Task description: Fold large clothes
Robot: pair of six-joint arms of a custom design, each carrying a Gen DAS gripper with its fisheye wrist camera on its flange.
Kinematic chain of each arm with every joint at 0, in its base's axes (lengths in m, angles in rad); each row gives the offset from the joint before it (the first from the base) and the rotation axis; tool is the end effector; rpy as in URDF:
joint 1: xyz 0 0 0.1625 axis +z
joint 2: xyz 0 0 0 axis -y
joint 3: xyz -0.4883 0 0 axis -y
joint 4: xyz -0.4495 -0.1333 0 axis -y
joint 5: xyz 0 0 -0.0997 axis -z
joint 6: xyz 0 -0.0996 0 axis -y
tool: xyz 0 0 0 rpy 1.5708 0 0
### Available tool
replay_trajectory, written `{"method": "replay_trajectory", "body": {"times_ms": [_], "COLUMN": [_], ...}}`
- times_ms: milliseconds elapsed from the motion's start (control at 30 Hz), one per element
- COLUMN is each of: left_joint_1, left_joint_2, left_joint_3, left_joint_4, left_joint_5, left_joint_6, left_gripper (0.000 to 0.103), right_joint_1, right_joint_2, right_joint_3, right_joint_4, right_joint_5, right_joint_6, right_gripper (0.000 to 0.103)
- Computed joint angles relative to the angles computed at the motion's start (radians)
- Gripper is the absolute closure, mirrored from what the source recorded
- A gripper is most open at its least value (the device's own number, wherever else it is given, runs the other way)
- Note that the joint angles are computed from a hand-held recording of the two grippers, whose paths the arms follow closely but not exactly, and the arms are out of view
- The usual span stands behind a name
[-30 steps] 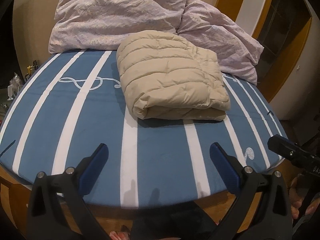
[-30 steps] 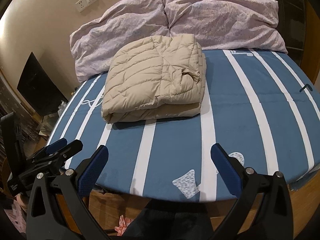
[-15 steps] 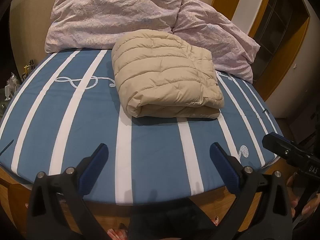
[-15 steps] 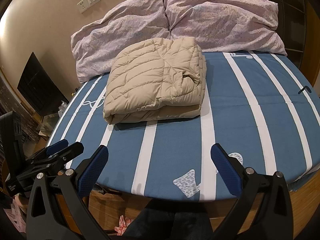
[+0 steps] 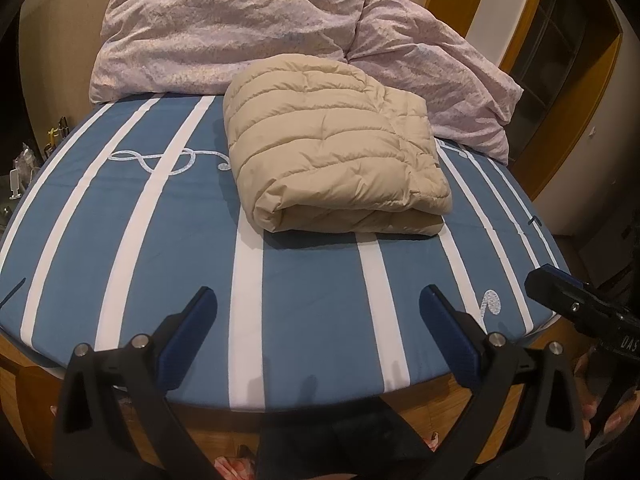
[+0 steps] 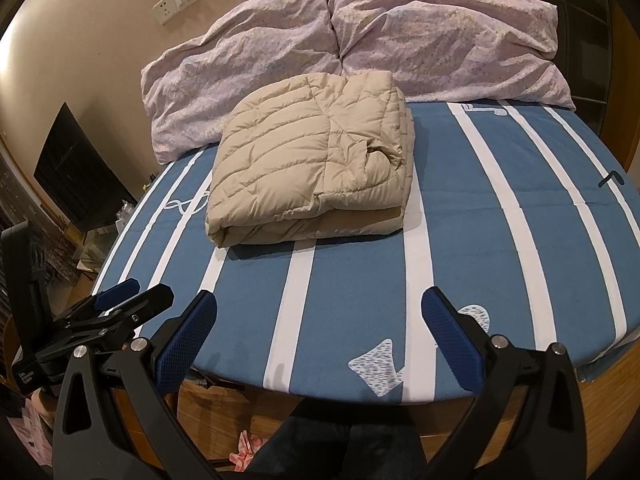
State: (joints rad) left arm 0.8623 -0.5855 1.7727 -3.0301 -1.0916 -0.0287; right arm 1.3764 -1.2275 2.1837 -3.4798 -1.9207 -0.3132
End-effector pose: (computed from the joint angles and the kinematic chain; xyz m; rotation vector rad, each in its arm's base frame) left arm -0.3161 -0.6443 -0.0428 0.8246 2.6060 -0.5893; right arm -0.0104 -0.5662 0.2821 -0.0750 -2.3752 1.0771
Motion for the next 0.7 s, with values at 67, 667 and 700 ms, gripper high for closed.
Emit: {"method": "replay_trajectory", "body": {"times_ms": [67,667,700], "left_joint_1": [0.001,-0.001,-0.002], "left_joint_2": [0.0,0.01,0.01], "left_joint_3": [-0.001,-0.009,-0.008], "left_joint_4": [0.002,-0.012,-0.012], "left_joint_5": [-0.001,-0.002,0.0], "left_joint_6": [-0.001,0.016,0.014], "left_gripper": [0.002,0.002,0.002], "right_joint_1": [0.002,0.001,0.001], "right_joint_2": [0.003,0.002,0.002], "right_joint_3": [-0.002,-0.006,-0.006], "right_joint_4": [0.002,0.002,0.002], "right_joint_5": [0.001,0.005,0.005], "right_joint_6": [-0.002,-0.002,-0.002], "right_gripper": [0.001,0.001,0.001]}}
